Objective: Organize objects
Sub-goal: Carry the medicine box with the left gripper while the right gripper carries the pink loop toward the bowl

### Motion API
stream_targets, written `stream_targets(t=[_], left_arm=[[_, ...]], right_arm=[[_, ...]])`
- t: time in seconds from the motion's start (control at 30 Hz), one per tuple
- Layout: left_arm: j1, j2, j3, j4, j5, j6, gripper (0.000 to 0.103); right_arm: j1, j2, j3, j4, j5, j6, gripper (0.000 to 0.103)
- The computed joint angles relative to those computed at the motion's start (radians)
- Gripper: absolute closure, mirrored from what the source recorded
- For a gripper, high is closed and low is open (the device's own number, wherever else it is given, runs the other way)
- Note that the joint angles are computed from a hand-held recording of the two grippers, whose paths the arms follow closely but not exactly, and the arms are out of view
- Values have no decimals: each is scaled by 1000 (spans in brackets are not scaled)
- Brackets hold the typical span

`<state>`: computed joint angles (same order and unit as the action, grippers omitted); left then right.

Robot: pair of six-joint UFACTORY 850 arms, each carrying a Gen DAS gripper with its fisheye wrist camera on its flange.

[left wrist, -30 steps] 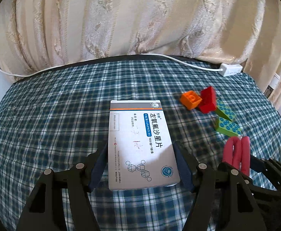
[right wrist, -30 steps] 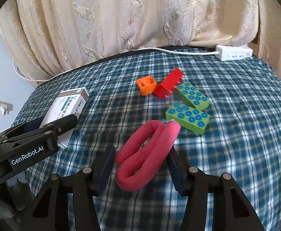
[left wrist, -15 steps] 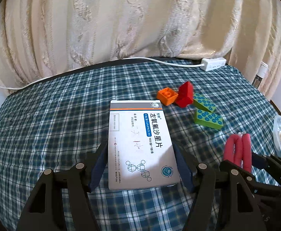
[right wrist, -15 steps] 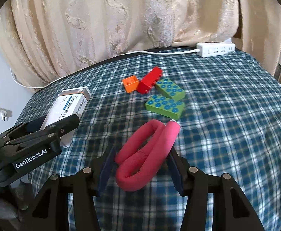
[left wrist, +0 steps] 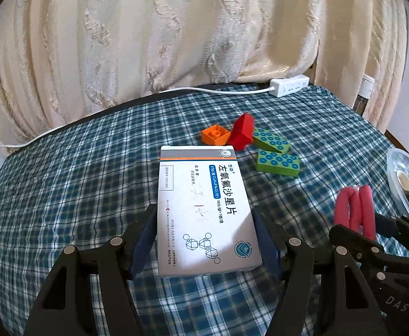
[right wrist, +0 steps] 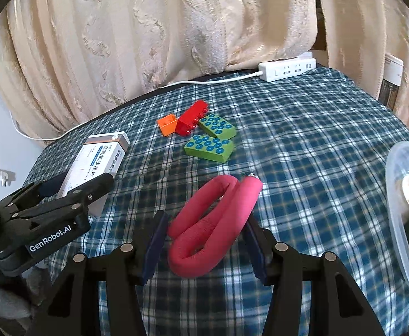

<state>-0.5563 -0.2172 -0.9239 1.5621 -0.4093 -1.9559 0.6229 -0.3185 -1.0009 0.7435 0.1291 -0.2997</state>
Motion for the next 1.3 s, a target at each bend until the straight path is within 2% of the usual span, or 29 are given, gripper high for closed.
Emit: stream_targets(t=[0.93,1.3], left_arm=[[-133,-49,-82,-103,-26,116,35],[-179,-103,-147,-170,-38,192,35]], right_arm=[[-65,155,189,-369,109,433,47],[-101,208,253,-446,159,504,47]])
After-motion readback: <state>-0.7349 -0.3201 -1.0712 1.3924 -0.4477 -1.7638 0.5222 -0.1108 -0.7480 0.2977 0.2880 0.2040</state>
